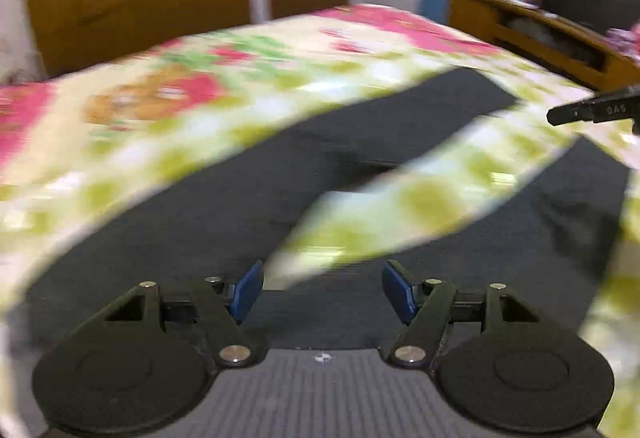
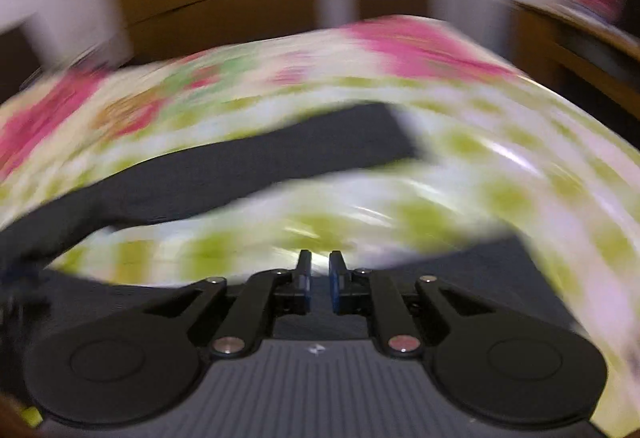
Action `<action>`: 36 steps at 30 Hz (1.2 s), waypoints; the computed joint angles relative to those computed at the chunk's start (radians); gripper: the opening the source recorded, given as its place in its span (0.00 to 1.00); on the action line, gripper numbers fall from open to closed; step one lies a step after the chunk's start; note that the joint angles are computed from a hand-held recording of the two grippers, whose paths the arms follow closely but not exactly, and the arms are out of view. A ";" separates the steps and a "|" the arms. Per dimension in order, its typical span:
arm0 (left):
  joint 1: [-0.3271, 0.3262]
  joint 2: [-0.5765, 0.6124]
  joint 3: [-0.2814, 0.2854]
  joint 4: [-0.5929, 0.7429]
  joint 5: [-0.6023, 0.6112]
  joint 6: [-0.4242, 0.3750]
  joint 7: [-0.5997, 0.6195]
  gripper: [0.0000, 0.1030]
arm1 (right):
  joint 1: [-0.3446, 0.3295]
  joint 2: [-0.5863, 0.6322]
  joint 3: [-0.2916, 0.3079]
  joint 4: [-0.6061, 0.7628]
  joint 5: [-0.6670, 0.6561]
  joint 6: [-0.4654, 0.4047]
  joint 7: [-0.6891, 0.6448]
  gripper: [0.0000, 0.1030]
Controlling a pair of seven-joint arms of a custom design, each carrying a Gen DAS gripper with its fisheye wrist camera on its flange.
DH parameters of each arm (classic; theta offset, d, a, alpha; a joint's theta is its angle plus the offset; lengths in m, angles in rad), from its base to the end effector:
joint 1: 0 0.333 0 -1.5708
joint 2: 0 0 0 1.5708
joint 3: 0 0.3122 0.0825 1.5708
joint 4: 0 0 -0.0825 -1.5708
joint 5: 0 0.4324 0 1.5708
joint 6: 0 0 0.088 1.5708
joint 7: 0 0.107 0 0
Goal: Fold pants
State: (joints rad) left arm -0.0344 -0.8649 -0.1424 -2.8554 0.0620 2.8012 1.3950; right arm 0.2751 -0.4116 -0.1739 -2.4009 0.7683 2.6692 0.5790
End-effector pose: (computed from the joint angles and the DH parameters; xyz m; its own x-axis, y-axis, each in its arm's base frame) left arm 0.3778 -0.0678 0.4843 -0.0310 -0.9988 -0.0374 -0.6851 0.0485 -0.7269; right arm 0.5130 0.0262 0.5116 0.5131 -0.8548 -0.0778 -0.5820 -0.2799 -0.7635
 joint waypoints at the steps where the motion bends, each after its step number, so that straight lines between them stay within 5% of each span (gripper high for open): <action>1: 0.038 -0.022 0.020 -0.008 0.022 -0.010 0.025 0.78 | 0.036 0.051 0.008 0.051 0.006 -0.017 -0.036 0.16; 6: 0.246 0.040 0.095 0.036 0.098 -0.031 0.130 0.81 | 0.085 0.389 0.125 0.430 -0.069 -0.187 -0.124 0.24; 8: 0.277 0.105 0.140 0.076 0.089 -0.045 0.172 0.81 | 0.088 0.484 0.175 0.534 -0.123 -0.214 -0.134 0.32; 15: 0.261 0.344 0.284 0.247 -0.059 -0.120 0.383 0.81 | 0.096 0.773 0.279 0.890 -0.396 -0.369 -0.101 0.42; 21: 0.268 0.446 0.290 0.324 -0.179 -0.187 0.512 0.86 | 0.106 0.934 0.299 1.130 -0.579 -0.571 -0.034 0.43; 25: 0.291 0.485 0.272 0.357 -0.200 -0.227 0.556 0.91 | 0.098 0.962 0.315 1.158 -0.610 -0.592 -0.085 0.49; 27: 0.303 0.483 0.256 0.355 -0.199 -0.225 0.553 0.87 | 0.104 0.976 0.312 1.173 -0.618 -0.591 -0.057 0.49; 29: 0.298 0.457 0.254 0.334 -0.214 -0.224 0.570 0.69 | 0.101 0.937 0.316 1.096 -0.617 -0.508 -0.062 0.53; 31: 0.305 0.448 0.239 0.330 -0.192 -0.227 0.574 0.63 | 0.097 0.914 0.323 1.051 -0.615 -0.461 -0.074 0.52; 36: 0.305 0.460 0.239 0.357 -0.176 -0.258 0.589 0.62 | 0.106 0.921 0.326 1.074 -0.637 -0.478 -0.084 0.54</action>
State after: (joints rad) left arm 0.2711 -0.4047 0.0970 -2.4986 -0.1138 2.5433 1.9835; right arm 0.3807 0.5095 0.1521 -1.3264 0.1310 2.1913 0.4951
